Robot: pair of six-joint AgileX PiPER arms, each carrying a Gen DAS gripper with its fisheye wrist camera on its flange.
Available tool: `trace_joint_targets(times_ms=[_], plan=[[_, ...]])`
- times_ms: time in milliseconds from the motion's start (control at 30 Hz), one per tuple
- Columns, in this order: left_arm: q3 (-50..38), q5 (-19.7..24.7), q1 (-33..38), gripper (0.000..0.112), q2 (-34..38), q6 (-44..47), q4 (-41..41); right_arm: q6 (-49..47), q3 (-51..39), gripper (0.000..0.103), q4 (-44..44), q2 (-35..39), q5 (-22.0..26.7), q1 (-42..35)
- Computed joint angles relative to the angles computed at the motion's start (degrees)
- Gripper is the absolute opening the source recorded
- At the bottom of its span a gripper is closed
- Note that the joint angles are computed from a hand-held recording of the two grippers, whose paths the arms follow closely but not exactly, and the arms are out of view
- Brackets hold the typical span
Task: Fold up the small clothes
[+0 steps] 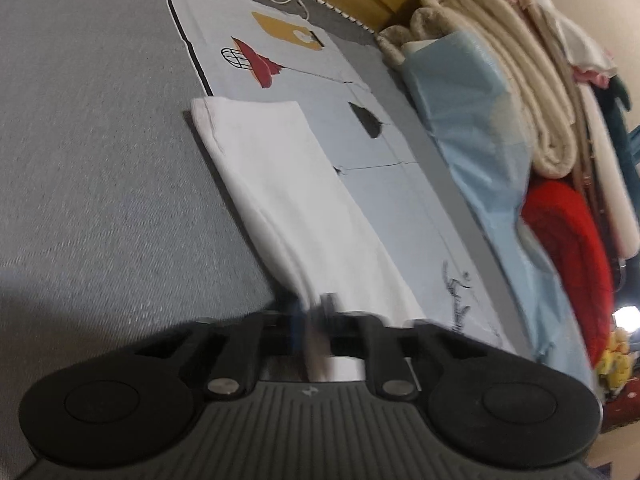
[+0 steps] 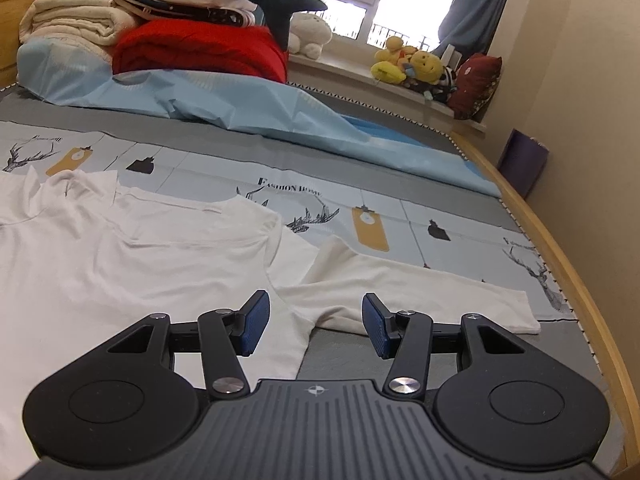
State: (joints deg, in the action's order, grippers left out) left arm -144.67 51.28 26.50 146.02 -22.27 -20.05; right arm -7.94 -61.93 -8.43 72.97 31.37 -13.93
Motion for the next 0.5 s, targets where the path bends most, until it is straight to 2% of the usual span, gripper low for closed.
trace_joint_targets(times_ms=[67,100,133,200,267,333,433,500], plan=[[-7.33,3.68,-2.58,0.003,1.82,-3.74,7.47,-0.69,0.08,0.052,0.29,-0.03,0.26,-0.04],[-7.56,2.71,-4.49,0.003,0.56,-2.75,10.07,-0.97,0.14,0.052,0.37,-0.03,0.20,-0.21],[-5.50,-0.03,-6.33,0.003,-1.82,0.53,10.39,-0.94,0.08,0.052,0.27,0.02,0.19,-0.33],[2.65,-7.97,-11.13,0.003,-9.27,10.82,7.31,-0.31,0.12,0.052,0.01,0.10,0.06,-0.57],[10.11,-12.16,-16.24,0.003,-16.15,21.81,0.01,-0.17,-0.04,0.052,0.36,0.14,0.03,-0.84],[17.72,-14.33,-22.68,0.003,-22.28,30.52,-5.80,0.14,0.14,0.052,0.39,-0.01,-0.12,-0.70],[26.82,-14.55,-34.73,0.004,-28.03,35.91,-5.16,-0.51,0.55,0.052,0.83,-0.52,-0.44,-0.50],[31.71,-13.43,-42.92,0.007,-28.86,39.37,-5.27,-0.27,0.85,0.052,0.46,-1.00,-0.58,-0.28]])
